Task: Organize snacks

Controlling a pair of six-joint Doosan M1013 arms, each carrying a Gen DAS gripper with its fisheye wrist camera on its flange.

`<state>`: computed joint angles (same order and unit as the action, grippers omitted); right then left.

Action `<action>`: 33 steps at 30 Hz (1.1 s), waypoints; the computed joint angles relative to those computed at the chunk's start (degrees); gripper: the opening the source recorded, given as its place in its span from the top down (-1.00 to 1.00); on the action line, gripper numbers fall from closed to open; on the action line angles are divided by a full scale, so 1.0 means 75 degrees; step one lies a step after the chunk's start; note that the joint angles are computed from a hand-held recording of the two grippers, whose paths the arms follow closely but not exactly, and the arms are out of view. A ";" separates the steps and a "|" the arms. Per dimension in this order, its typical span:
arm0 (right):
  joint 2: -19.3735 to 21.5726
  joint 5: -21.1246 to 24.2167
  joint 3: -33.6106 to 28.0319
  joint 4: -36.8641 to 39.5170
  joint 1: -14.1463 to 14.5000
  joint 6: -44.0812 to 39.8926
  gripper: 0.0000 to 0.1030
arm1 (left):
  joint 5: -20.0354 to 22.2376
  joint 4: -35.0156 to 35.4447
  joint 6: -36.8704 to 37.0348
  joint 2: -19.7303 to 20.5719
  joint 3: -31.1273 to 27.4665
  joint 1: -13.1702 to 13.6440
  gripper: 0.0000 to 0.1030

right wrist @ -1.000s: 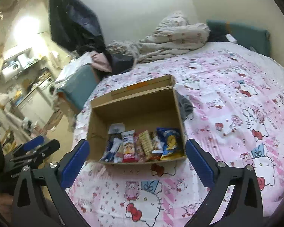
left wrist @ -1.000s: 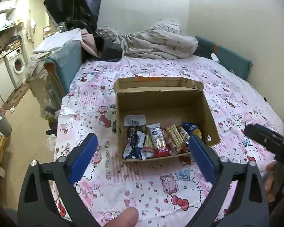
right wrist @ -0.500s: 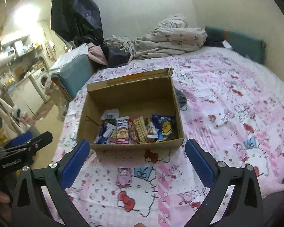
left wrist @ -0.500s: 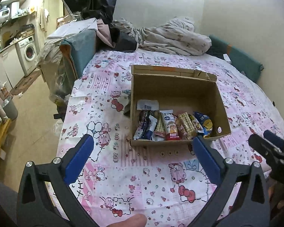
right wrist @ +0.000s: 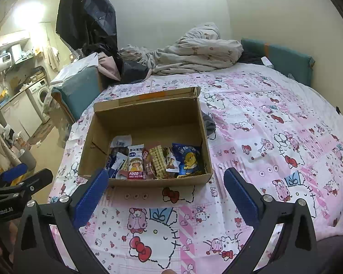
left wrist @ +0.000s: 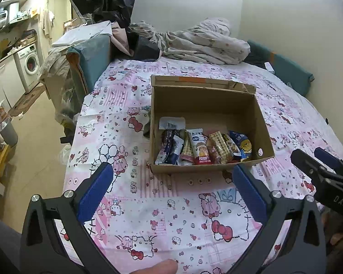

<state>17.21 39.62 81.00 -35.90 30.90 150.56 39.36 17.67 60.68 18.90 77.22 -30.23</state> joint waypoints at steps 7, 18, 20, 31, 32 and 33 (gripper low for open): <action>0.0011 0.0076 -0.0018 -0.0014 0.0010 -0.0007 -1.00 | 0.0024 -0.0040 -0.0048 -0.0011 0.0003 0.0015 -1.00; 0.0014 0.0065 -0.0023 -0.0031 0.0024 0.0012 -1.00 | 0.0061 -0.0084 0.0037 -0.0019 0.0004 0.0025 -1.00; 0.0013 0.0072 -0.0024 -0.0026 0.0024 0.0012 -1.00 | 0.0051 -0.0075 0.0047 -0.0029 0.0018 0.0022 -1.00; 0.0008 0.0081 -0.0025 -0.0009 0.0017 0.0002 -1.00 | 0.0053 -0.0090 0.0048 -0.0036 0.0016 0.0027 -0.99; 0.0009 0.0089 -0.0029 -0.0013 0.0019 -0.0005 -1.00 | 0.0055 -0.0089 0.0054 -0.0036 0.0016 0.0028 -1.00; 0.0013 0.0096 -0.0034 -0.0004 0.0020 -0.0024 -1.00 | 0.0053 -0.0076 0.0042 -0.0038 0.0018 0.0027 -1.00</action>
<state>17.31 40.35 80.75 -35.94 31.05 150.38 39.76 17.10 61.00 18.62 77.35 -30.02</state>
